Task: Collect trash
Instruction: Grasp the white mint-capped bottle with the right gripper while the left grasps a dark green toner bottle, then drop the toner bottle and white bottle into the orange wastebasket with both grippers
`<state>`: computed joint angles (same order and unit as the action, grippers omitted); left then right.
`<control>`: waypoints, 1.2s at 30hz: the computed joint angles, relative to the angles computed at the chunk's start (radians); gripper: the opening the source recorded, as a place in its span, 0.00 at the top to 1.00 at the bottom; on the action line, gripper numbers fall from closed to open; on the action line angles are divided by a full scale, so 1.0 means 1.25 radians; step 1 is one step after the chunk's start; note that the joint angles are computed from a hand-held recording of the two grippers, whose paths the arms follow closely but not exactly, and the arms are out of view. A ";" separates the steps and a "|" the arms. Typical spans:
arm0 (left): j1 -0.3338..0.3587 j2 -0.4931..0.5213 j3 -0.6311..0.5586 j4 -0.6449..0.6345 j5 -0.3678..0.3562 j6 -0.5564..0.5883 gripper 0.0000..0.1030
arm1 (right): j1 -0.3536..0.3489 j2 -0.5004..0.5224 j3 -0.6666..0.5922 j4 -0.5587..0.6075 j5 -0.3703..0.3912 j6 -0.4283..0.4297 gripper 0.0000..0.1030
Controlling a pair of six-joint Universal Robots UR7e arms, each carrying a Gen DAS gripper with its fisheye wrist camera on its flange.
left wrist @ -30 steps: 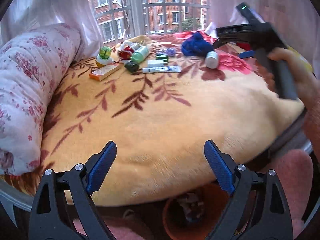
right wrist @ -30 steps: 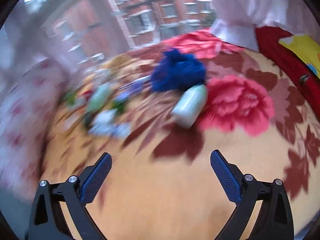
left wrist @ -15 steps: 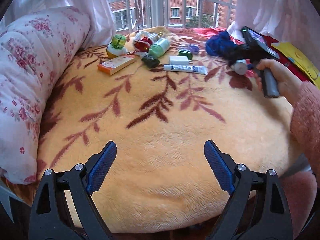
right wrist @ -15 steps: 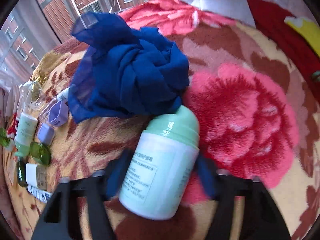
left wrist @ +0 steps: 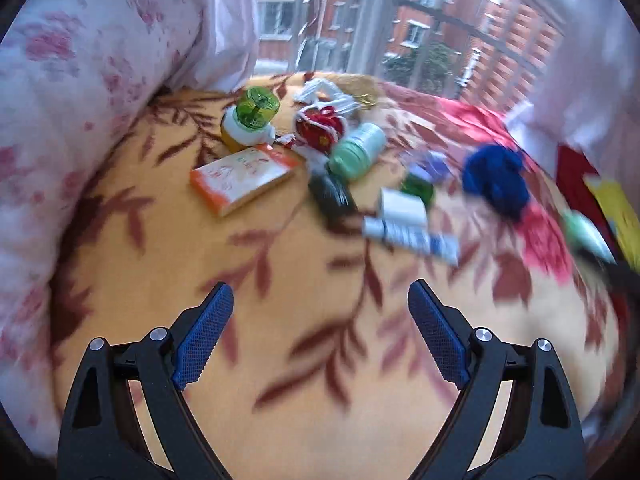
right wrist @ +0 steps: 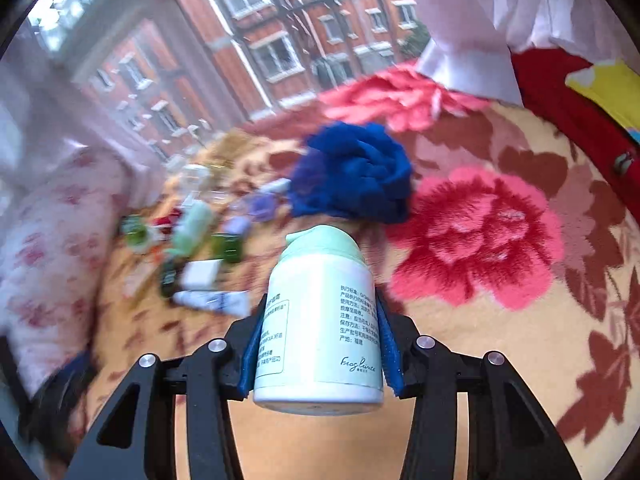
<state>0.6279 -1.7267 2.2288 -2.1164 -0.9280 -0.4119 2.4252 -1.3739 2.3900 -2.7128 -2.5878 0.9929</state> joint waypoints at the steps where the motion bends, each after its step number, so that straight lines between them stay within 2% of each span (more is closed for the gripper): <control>1: 0.031 0.056 -0.026 -0.028 -0.007 0.006 0.15 | 0.016 0.001 -0.007 0.018 -0.008 0.004 0.54; 3: 0.074 0.132 -0.066 -0.057 -0.018 0.007 0.15 | 0.046 0.019 -0.013 0.018 -0.014 -0.006 0.54; 6: 0.128 0.233 -0.125 -0.087 -0.025 -0.027 0.16 | 0.072 0.041 -0.009 -0.034 -0.004 -0.047 0.54; 10: 0.148 0.328 -0.179 -0.087 0.010 -0.037 0.16 | 0.087 0.072 -0.005 -0.113 0.013 -0.110 0.54; 12: 0.150 0.371 -0.203 -0.056 0.026 -0.048 0.28 | 0.084 0.086 -0.005 -0.155 0.032 -0.140 0.54; 13: 0.155 0.389 -0.216 -0.022 0.031 -0.068 0.40 | 0.083 0.098 -0.008 -0.180 0.043 -0.160 0.54; 15: 0.146 0.400 -0.212 -0.012 0.068 -0.075 0.47 | 0.083 0.113 -0.012 -0.208 0.055 -0.182 0.54; 16: 0.138 0.400 -0.208 -0.014 0.078 -0.060 0.59 | 0.085 0.118 -0.015 -0.209 0.057 -0.184 0.54; 19: 0.118 0.384 -0.193 -0.005 0.092 -0.033 0.64 | 0.095 0.130 -0.025 -0.202 0.060 -0.183 0.54; 24: 0.065 0.286 -0.133 0.033 0.107 -0.050 0.65 | 0.125 0.150 -0.039 -0.176 0.045 -0.145 0.54; 28: -0.019 0.133 -0.060 0.125 0.106 -0.073 0.65 | 0.152 0.156 -0.043 -0.138 0.043 -0.092 0.54; 30: -0.088 0.025 -0.013 0.195 0.112 -0.088 0.65 | 0.176 0.159 -0.051 -0.093 0.040 -0.053 0.54; 32: -0.150 -0.068 0.017 0.266 0.094 -0.110 0.65 | 0.197 0.162 -0.055 -0.059 0.048 -0.023 0.54; 36: -0.310 -0.267 0.054 0.497 0.044 -0.202 0.65 | 0.257 0.175 -0.083 0.061 0.062 0.067 0.54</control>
